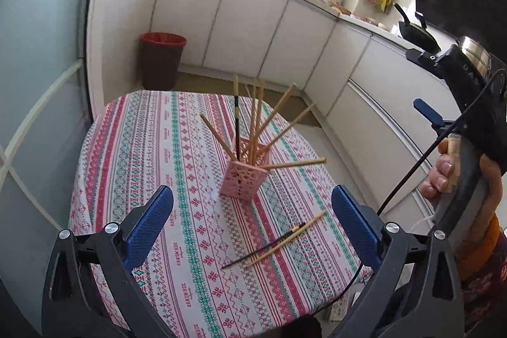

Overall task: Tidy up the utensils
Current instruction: 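Lower the left gripper to the black chopstick and grasp it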

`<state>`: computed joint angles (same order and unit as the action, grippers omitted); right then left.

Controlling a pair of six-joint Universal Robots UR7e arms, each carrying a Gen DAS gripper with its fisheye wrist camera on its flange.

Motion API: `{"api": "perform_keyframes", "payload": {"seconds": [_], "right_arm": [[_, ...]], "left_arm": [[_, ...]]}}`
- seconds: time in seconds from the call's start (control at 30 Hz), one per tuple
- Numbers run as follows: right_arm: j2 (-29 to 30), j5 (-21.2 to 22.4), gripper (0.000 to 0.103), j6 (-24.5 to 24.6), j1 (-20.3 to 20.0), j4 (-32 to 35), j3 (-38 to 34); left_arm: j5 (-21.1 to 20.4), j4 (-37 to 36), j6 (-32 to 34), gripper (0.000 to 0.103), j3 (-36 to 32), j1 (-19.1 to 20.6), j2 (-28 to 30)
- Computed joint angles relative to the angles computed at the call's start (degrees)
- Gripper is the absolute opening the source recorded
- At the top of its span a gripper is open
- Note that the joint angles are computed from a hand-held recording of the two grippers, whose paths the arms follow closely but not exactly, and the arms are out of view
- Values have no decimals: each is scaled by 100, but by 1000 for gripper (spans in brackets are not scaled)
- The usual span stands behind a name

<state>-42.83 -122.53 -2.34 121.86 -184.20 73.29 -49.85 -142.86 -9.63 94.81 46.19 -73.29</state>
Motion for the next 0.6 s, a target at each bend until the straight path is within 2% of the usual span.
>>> {"api": "perform_keyframes", "payload": {"seconds": [0.1, 0.27, 0.4, 0.53, 0.6], "right_arm": [[-604, -17, 96, 508, -210, 100, 828], [-1434, -249, 96, 812, -587, 363, 2044], [-1958, -420, 96, 1171, -853, 403, 2931], [-2263, -364, 96, 1781, -1074, 367, 3418], [-2360, -50, 96, 2073, -1222, 331, 3481]], "left_arm": [[-117, 416, 50, 96, -51, -16, 185], [-357, 1109, 286, 96, -171, -41, 600], [-510, 1382, 600, 96, -307, -28, 1052], [-156, 1468, 808, 96, -536, 27, 1607], [29, 1459, 966, 96, -696, 57, 1901]]}}
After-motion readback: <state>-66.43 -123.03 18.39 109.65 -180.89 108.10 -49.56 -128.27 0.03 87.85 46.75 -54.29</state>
